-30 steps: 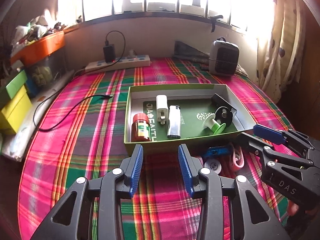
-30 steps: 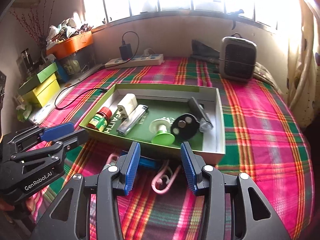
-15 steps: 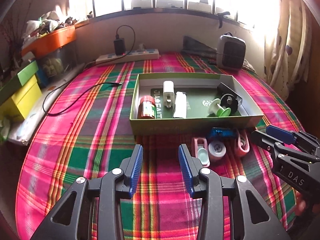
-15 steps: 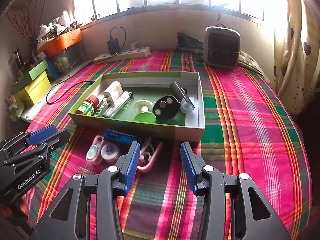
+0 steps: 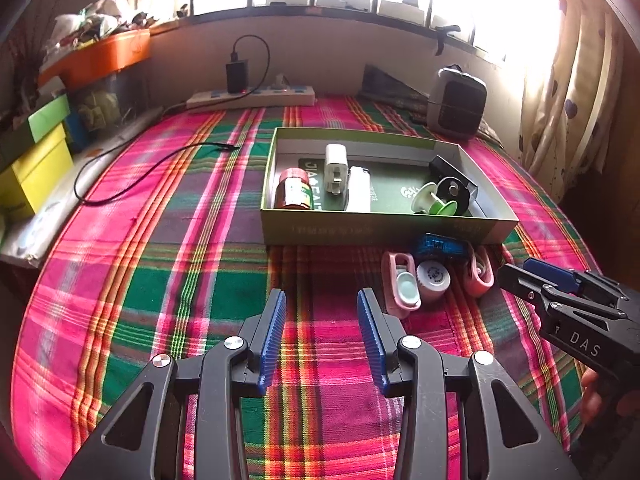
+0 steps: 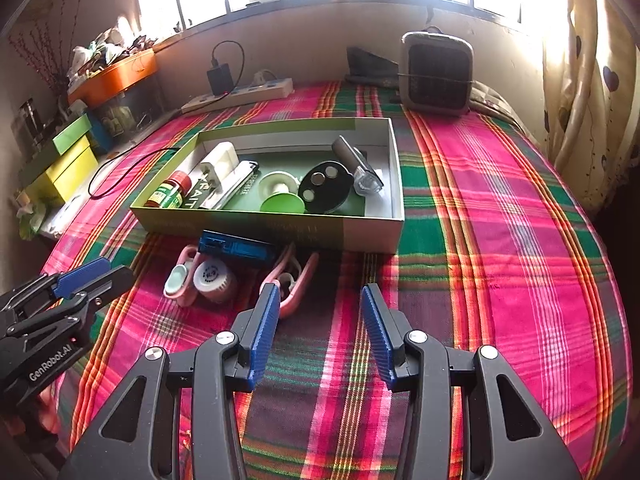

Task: Organize rigid objects
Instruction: 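Withdraw both open grippers from the box toward the remaining objects, then close the right gripper on the pink loop while the left closes on the pink-and-teal case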

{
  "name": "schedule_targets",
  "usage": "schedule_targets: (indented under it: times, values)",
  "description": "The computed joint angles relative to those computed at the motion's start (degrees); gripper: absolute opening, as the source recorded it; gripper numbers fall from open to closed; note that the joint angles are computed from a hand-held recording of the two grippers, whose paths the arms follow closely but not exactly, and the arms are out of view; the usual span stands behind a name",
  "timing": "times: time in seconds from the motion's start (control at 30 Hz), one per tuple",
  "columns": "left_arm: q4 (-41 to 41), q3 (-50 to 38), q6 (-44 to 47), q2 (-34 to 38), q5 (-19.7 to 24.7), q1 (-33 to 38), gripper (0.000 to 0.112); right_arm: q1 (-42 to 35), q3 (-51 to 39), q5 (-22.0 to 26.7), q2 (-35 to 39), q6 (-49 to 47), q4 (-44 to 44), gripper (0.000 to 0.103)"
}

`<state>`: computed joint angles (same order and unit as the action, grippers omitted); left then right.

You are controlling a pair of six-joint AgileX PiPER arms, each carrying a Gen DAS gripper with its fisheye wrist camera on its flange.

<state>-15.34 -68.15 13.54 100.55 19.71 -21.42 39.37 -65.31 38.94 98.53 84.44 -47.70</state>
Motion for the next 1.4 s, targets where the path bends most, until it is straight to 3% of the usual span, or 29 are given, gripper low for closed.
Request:
schedule_targets:
  times: [0.3, 0.47, 0.73, 1.1, 1.2, 1.4]
  values:
    - [-0.2, -0.9, 0.3, 1.5, 0.9, 0.3, 0.037, 0.1, -3.8, -0.9, 3.0, -3.6, 1.9, 0.045]
    - [-5.2, -1.7, 5.1, 2.4, 2.7, 1.0, 0.037, 0.0, -7.5, 1.2, 6.1, -7.3, 3.9, 0.045]
    - [-5.8, -3.1, 6.2, 3.4, 4.5, 0.8, 0.041, -0.5, -10.8, 4.9, 8.7, -10.5, 5.3, 0.045]
    - [-9.5, -5.5, 9.1, 4.4, 6.9, 0.2, 0.043, -1.6, -9.8, 5.8, 8.3, -11.5, 5.7, 0.045]
    - [-6.5, -5.9, 6.5, 4.6, 6.3, -0.9, 0.043, -1.3, -9.6, 5.9, 8.2, -11.5, 5.0, 0.045]
    - [-1.4, -7.0, 2.0, 5.1, 6.1, -2.7, 0.043, -1.8, -8.2, 4.4, 7.3, -11.7, 4.7, 0.028]
